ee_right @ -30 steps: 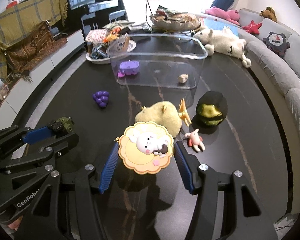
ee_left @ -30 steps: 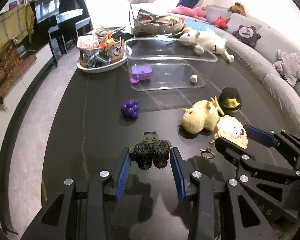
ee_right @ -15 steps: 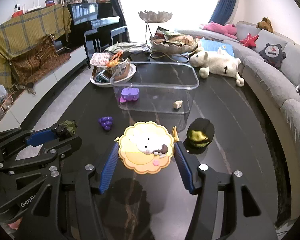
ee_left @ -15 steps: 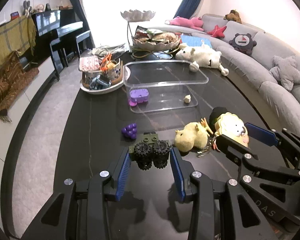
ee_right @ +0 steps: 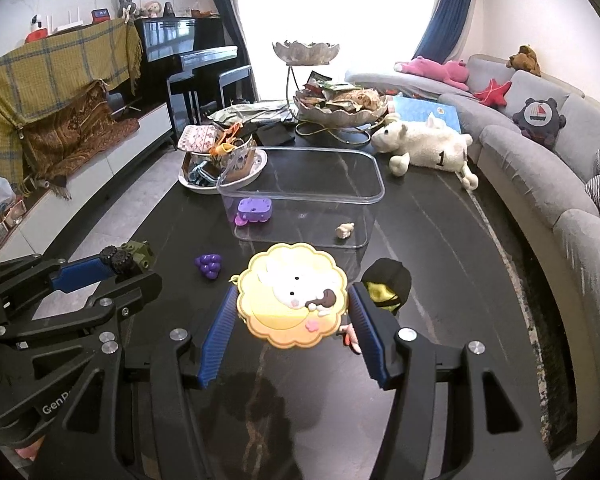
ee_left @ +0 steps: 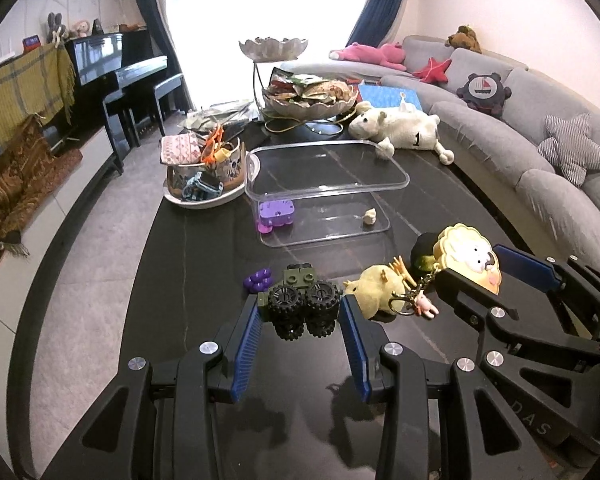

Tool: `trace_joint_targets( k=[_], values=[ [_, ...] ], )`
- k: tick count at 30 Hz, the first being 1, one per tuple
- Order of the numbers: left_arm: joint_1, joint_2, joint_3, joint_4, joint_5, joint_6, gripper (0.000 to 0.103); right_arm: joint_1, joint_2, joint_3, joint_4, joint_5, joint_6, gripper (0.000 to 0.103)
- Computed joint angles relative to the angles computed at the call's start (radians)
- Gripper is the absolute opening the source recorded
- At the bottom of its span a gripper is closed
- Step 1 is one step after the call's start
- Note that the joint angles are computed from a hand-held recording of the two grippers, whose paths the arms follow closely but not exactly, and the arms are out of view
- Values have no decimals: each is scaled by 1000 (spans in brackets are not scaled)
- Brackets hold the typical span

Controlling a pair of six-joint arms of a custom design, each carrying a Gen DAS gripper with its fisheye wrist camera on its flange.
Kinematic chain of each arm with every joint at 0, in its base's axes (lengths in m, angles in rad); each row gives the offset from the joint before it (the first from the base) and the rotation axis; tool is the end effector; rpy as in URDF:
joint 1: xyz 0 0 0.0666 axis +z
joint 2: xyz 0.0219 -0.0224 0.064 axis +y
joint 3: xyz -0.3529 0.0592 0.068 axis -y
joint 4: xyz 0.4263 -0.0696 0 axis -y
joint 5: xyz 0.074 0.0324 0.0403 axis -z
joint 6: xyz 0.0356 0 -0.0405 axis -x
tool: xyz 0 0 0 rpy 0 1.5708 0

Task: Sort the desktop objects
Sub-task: 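Lift the green truck with the left tool while the right tool lifts the keychain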

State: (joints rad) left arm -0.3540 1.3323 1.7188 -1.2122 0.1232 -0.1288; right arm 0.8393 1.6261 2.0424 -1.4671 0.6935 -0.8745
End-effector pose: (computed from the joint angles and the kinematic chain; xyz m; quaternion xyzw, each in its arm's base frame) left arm 0.4424 -0.1686 0.5698 0.2440 0.8973 -0.0978 0.3546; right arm 0.3842 0.3934 0.5635 0.1033 0.9072 -0.0323 0.4065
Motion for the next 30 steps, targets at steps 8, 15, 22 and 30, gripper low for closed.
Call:
trace_joint_targets(
  k=[8, 15, 22, 30],
  values=[
    [0, 7, 23, 5, -8, 13, 36, -5, 15, 36, -9, 14, 21, 54],
    [0, 25, 52, 6, -11, 19, 36, -13, 22, 56, -2, 23, 40, 54],
    [-3, 58, 92, 4, -20, 15, 36, -30, 33, 73, 10, 22, 63, 54],
    [-7, 116, 159, -7, -8, 12, 36, -60, 46, 95, 22, 15, 90, 54]
  ],
)
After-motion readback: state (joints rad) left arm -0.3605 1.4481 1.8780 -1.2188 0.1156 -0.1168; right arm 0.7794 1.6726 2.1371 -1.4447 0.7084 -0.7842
